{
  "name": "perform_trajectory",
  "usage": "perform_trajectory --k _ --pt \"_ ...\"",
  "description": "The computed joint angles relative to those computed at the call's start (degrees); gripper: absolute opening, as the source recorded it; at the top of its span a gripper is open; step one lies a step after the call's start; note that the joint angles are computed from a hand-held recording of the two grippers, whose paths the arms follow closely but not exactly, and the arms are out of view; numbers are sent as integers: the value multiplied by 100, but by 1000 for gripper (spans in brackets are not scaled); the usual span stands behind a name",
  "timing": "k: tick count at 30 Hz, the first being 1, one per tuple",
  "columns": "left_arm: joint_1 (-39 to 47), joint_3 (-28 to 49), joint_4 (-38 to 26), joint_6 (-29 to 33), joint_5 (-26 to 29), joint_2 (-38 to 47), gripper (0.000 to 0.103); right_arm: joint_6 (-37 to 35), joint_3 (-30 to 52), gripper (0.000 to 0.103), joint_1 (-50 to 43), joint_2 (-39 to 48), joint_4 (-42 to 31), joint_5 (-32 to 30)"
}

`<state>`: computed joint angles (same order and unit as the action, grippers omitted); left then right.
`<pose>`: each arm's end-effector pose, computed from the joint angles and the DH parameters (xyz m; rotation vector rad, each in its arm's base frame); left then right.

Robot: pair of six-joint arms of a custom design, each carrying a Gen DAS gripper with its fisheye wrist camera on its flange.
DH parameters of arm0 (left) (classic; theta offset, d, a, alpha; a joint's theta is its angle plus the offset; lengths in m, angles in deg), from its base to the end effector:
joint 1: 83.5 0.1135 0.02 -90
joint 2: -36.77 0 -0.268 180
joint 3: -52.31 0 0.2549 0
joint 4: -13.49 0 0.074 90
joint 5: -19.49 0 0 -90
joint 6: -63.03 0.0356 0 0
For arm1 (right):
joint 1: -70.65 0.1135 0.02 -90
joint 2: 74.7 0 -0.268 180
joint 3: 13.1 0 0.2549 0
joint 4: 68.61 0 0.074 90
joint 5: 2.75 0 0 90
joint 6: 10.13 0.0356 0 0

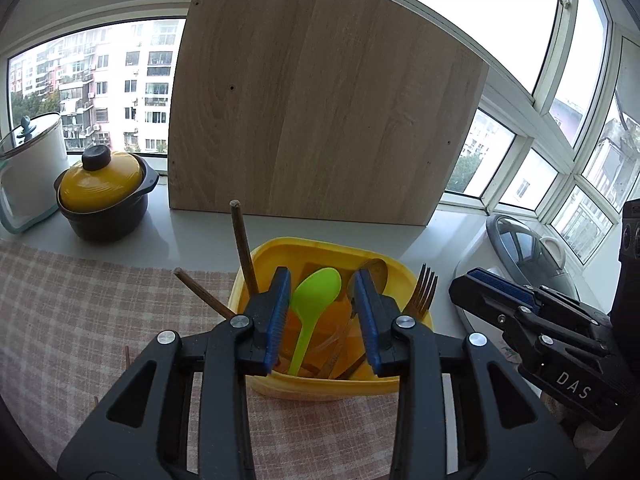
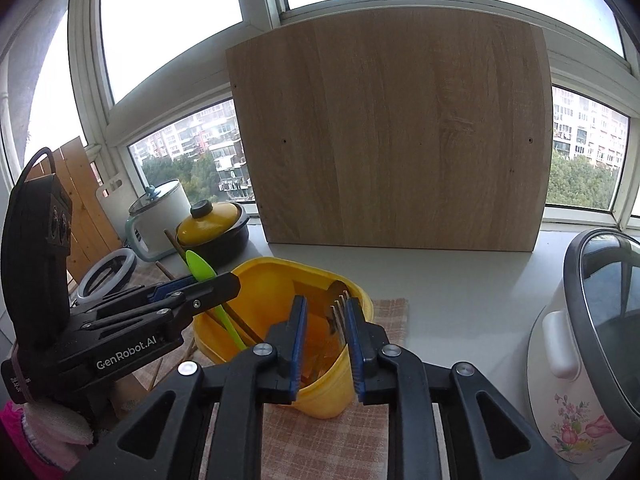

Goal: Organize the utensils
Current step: 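Withdraw both tools from the container toward the remaining chopsticks on the mat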

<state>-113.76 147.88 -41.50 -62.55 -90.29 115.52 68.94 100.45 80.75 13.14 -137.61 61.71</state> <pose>0.2619 -0.1389 0.3837 -0.2877 2.1845 -0.2584 0.3092 0.0707 0.4191 -0.6348 2.1987 0.5091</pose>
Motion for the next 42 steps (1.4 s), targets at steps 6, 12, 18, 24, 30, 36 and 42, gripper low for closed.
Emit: perform_trajectory --k 6,12,18,24,30,36,42 --pt "-146 -23 -108 55 -98 -200 38 81 -78 30 -5 -206 -23 72" --pt "-280 -145 -301 12 -209 -519 38 178 -203 30 -72 -420 -85 86" --pt "-309 -329 -616 -67 -295 -946 38 301 -517 44 -123 -761 -59 63" --pt "-217 -658 -872 -124 -217 -1508 38 427 -717 53 -34 -1010 -134 58" --pt "-9 -1006 -1348 -178 -127 -2069 38 483 -957 69 250 -1289 -210 162" --pt "756 -1556 -1810 -68 530 -2740 38 552 -1242 76 701 -1512 -233 484" --pt "1933 -2073 -2281 292 1265 -3470 38 814 -1450 76 1093 -1550 -267 543"
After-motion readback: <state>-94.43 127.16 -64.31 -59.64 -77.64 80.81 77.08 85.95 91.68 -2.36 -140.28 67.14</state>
